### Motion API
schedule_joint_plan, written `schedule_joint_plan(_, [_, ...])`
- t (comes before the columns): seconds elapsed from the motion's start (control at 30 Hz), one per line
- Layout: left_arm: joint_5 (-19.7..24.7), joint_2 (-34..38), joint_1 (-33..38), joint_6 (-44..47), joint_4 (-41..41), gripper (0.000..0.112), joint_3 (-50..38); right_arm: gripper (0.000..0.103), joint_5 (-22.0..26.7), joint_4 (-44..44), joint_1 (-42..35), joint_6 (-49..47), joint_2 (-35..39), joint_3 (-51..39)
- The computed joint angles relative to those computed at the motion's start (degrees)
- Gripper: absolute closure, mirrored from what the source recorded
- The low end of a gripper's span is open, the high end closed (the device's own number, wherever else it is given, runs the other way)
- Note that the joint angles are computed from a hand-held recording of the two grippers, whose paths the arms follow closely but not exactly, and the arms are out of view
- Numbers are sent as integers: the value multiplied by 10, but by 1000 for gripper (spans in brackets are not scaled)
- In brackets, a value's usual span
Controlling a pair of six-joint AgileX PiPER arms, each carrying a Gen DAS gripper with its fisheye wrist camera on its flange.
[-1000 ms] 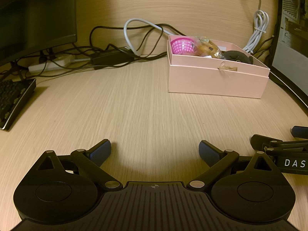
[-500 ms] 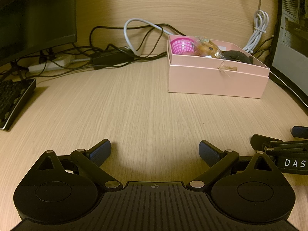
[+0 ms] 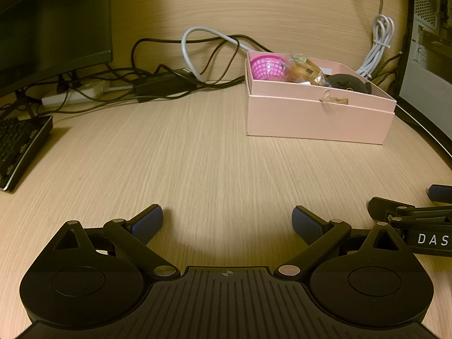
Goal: Organize objects
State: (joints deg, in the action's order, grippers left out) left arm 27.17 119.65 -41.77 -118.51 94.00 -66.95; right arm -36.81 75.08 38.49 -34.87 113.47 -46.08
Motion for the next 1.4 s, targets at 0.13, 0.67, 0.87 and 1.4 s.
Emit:
schedule_joint_plan(0.13, [0, 0, 0, 0, 0, 11, 0, 0, 0, 1, 0, 0, 0, 0])
schedule_joint_plan(0.67, [0, 0, 0, 3, -3, 11, -1, 0, 0, 2, 0, -2, 0, -1])
schedule_joint_plan(0.87, [-1, 0, 0, 2, -2, 12, -1, 0, 0, 3, 1, -3, -1, -1])
schedule_joint_plan(1.4, [-1, 2, 0, 4, -2, 11, -4, 0, 0, 4, 1, -3, 0, -1])
